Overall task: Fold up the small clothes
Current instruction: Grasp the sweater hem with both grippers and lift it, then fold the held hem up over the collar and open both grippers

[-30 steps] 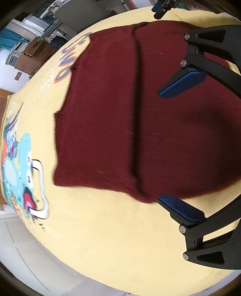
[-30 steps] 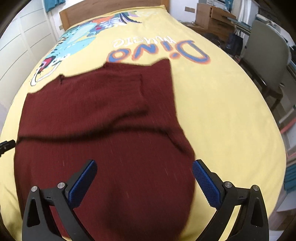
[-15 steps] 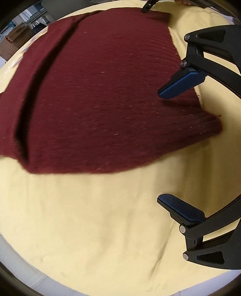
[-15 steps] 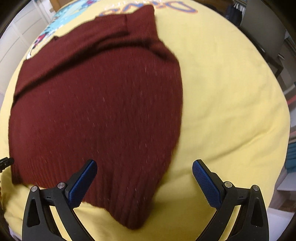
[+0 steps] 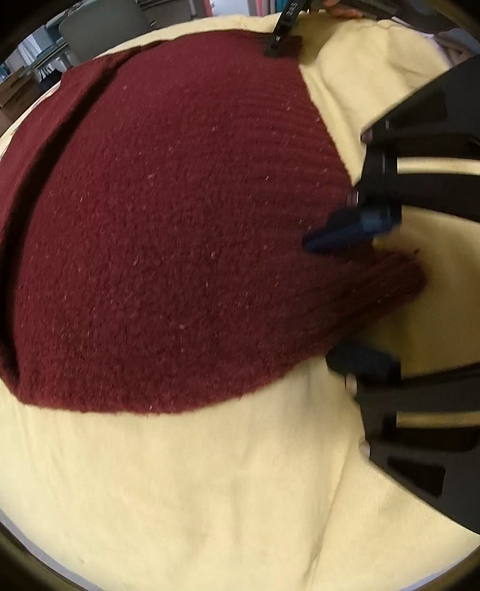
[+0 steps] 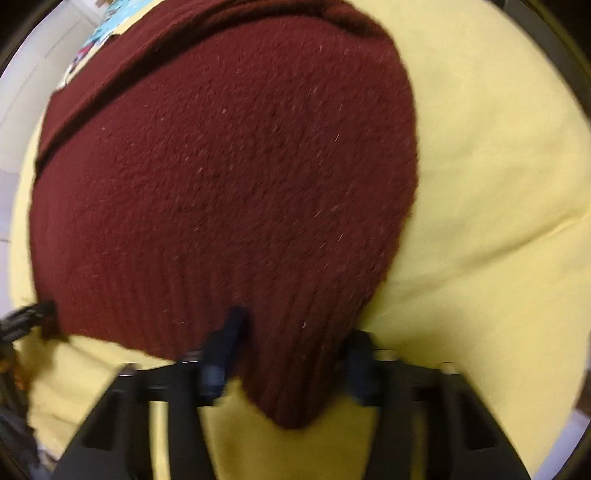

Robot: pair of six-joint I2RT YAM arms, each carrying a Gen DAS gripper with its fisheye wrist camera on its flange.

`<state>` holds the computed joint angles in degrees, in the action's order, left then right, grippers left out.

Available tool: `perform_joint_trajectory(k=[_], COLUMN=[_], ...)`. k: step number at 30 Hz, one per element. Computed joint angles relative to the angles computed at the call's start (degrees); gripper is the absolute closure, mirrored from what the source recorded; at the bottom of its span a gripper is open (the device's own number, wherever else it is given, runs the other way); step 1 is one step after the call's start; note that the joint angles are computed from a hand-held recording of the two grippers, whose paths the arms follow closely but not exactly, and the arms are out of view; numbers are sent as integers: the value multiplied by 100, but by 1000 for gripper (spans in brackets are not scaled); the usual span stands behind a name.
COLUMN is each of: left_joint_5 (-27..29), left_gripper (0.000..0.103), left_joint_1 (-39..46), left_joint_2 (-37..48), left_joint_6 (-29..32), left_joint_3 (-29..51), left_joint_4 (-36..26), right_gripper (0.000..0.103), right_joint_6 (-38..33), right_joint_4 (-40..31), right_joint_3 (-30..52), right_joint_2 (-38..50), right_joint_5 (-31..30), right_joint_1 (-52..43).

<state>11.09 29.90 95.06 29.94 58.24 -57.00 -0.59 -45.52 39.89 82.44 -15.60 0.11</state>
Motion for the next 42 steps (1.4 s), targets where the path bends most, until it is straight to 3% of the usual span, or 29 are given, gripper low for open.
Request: perform_joint_trajectory(k=[1,4,11,18,22,26,32,39,42], left_joint_5=[73,276,700,1309,1557,1643,1601,895,626], left_gripper=[89,93,93,93,93,93,93,93,93], left_joint_1=[11,-28,-115,-234,-230,-391,-349,-708,-850], left_joint_2=[77,22,-218,256,686,1245,2635,4693,5072], left_joint_6=[43,20,82,-366,-696,-1233,-1396,-1501,-1556], left_joint_3=[93,206,794,2409,3476,4648,7015,9892,9932], left_joint_4=[-110,-289,-820,-1262,-1322,-1280,-1959,-2696,-2394], right_gripper=[76,89,91,91,91,91,91,91,91], right_joint_6=[3,-73,-281,-108,-26,486,891,880,816], right_joint_4=[-22,-135,-659,-667,-375,-118,63,-541,-809], right_joint_3=[-24,-34,465,1524,2318,3208,4758,6600,7190], right_joint_2=[-8,-219,-776,-785,-186,362,1666,3197,3813], right_joint_5=[-168,-254,-710,-1246,-1392,-1274,-1013,-405,-161], right_joint_1=[-85,-151,-503,-818,-926,-627,-415,-68,68])
